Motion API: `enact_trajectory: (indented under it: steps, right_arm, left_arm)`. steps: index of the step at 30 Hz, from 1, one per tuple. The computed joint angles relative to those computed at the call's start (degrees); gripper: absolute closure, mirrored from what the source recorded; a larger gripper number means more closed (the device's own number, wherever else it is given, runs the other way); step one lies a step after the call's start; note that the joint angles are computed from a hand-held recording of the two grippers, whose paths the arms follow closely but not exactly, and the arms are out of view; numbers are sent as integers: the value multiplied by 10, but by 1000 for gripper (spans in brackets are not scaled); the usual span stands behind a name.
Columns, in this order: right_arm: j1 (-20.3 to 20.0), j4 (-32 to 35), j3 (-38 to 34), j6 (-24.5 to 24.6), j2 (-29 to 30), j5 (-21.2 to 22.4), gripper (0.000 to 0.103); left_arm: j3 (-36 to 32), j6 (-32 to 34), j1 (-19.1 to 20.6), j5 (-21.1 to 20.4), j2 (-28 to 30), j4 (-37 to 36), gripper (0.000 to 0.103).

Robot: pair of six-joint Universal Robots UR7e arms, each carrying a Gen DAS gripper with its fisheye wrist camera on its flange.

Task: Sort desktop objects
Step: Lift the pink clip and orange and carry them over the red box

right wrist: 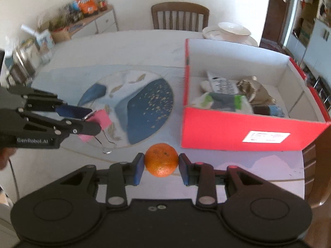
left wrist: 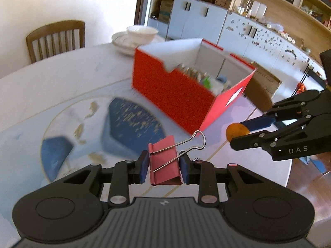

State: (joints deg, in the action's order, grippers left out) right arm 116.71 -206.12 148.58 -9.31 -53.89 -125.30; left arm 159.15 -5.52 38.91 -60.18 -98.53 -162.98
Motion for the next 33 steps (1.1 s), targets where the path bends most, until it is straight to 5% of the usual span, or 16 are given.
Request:
enact_trajectory:
  steps: [15, 33]
  right_arm:
    - [-63, -16, 19, -139, -124, 12, 68]
    - [-160, -19, -32, -239, -151, 48, 68]
  left_arm:
    - [-50, -13, -76, 17, 149, -118, 73]
    - [-190, 75, -34, 38, 348, -192, 73]
